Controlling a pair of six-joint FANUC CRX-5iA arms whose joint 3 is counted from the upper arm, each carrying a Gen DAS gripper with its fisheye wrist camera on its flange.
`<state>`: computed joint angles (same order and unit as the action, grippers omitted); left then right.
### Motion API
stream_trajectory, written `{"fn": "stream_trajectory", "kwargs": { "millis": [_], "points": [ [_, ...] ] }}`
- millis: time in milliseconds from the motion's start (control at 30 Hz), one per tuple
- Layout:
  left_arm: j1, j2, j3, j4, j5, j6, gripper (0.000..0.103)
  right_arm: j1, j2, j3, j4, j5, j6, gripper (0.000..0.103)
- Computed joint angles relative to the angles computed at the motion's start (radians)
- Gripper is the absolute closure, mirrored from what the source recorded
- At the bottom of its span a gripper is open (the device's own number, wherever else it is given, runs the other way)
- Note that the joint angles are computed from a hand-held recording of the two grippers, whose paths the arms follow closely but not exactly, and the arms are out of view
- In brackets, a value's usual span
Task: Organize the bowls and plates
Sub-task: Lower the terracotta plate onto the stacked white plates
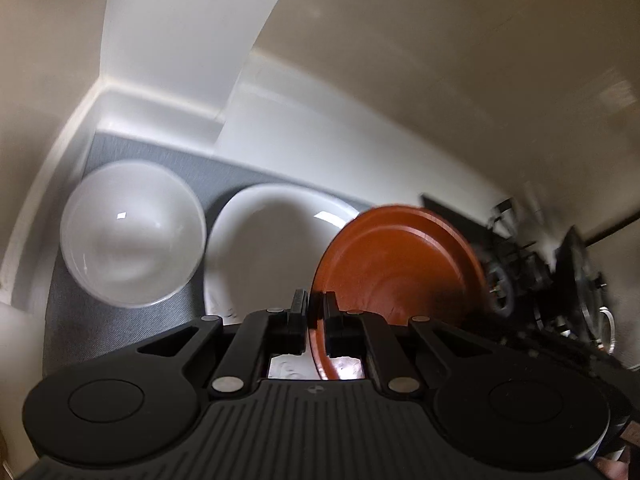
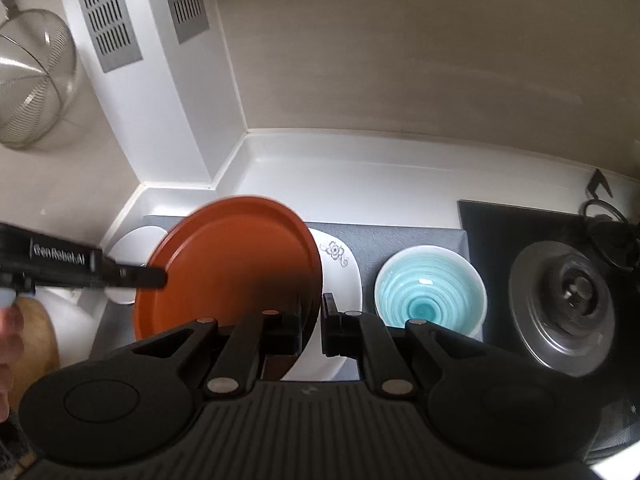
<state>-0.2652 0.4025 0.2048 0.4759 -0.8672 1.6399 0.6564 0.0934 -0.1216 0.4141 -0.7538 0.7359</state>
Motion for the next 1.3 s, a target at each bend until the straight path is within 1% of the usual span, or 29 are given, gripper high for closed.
{"fn": "stream_trajectory", "kwargs": {
  "millis": [200,333,400,500,567,633,767,833,867,967,1000,1067,1133,1200,1300],
  "points": [
    [-0.002,0.144,0.16,-0.086,-0.114,0.104,0.096,-0.044,0.117,0.064,-0.064,0.03,0.072,0.094],
    [-0.012,0.218,0.266,-0.155,-0.171,0.16,0.096,-0.07,0.173,0.092,-0.106,0.059,0.115,0.094],
    [-0.017,0.24,0.306,-0.188,-0.187,0.176,0.096,-0.082,0.191,0.099,-0.124,0.078,0.134,0.094],
    [-0.031,0.253,0.336,-0.239,-0.197,0.195,0.096,-0.119,0.218,0.146,-0.252,0.064,0.139,0.094],
    [-0.036,0.265,0.355,-0.254,-0.204,0.199,0.096,-0.122,0.226,0.147,-0.259,0.066,0.148,0.094],
    [-0.041,0.272,0.371,-0.278,-0.212,0.226,0.096,-0.122,0.232,0.151,-0.273,0.06,0.167,0.094],
    [-0.047,0.277,0.378,-0.305,-0.204,0.252,0.096,-0.114,0.237,0.138,-0.24,0.081,0.176,0.094],
    [-0.045,0.281,0.371,-0.288,-0.191,0.241,0.096,-0.102,0.253,0.135,-0.177,0.059,0.176,0.096],
    [-0.046,0.285,0.375,-0.289,-0.188,0.242,0.096,-0.099,0.249,0.117,-0.152,0.081,0.176,0.096],
    [-0.043,0.288,0.379,-0.283,-0.191,0.239,0.096,-0.101,0.255,0.132,-0.155,0.064,0.187,0.095],
    [-0.036,0.284,0.367,-0.264,-0.189,0.239,0.096,-0.1,0.251,0.128,-0.143,0.063,0.172,0.095],
    [-0.03,0.258,0.328,-0.245,-0.16,0.232,0.096,-0.098,0.231,0.097,-0.104,0.085,0.124,0.092],
    [-0.033,0.225,0.293,-0.262,-0.124,0.22,0.096,-0.107,0.215,0.094,-0.159,0.1,0.185,0.093],
    [-0.039,0.212,0.278,-0.269,-0.098,0.196,0.096,-0.108,0.212,0.091,-0.172,0.099,0.206,0.093],
    [-0.041,0.236,0.294,-0.241,-0.113,0.164,0.096,-0.112,0.212,0.087,-0.192,0.113,0.214,0.094]
  ]
}}
